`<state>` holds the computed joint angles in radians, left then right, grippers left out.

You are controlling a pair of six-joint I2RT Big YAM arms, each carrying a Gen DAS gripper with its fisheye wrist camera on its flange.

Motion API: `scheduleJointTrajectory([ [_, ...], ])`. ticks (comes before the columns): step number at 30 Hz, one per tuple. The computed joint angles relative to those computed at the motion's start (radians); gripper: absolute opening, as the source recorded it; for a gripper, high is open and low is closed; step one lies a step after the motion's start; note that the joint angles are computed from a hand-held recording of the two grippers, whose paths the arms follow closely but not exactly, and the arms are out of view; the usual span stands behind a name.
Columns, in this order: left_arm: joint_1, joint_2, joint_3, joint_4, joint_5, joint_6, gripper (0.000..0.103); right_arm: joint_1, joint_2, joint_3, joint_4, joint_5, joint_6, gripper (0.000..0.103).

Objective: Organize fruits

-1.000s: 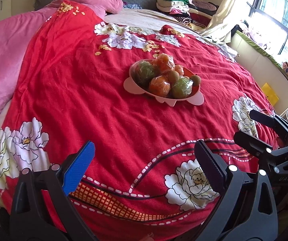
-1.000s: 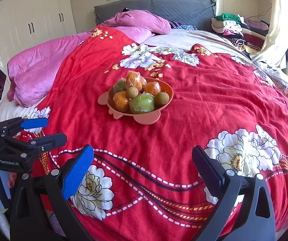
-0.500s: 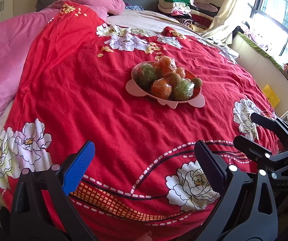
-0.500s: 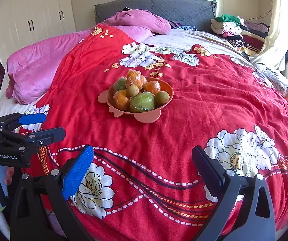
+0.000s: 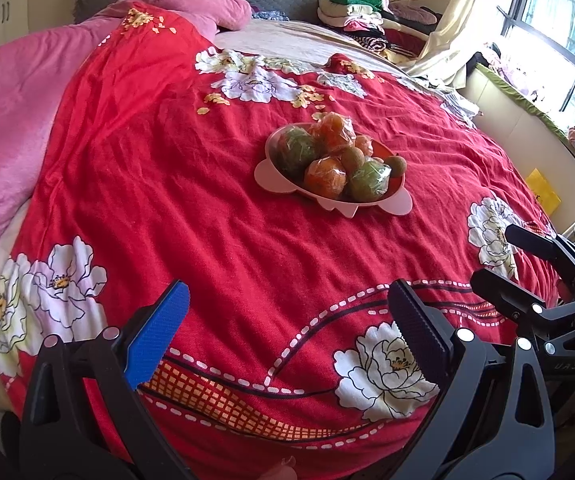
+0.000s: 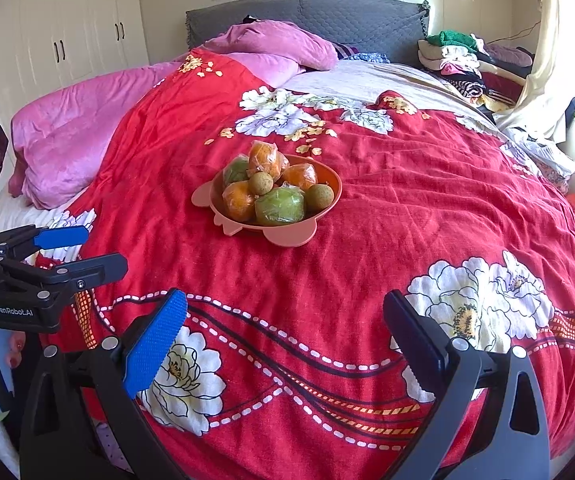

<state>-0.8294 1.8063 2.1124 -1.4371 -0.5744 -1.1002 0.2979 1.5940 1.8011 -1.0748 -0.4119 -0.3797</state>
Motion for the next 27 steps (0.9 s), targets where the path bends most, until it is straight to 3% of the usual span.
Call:
scheduleJointTrajectory([
  [27, -0.001, 0.003, 0.008, -0.003, 0.004, 0.006, 0.093, -0.005, -0.001, 0.004, -0.002, 0.001, 0.000, 0.098],
])
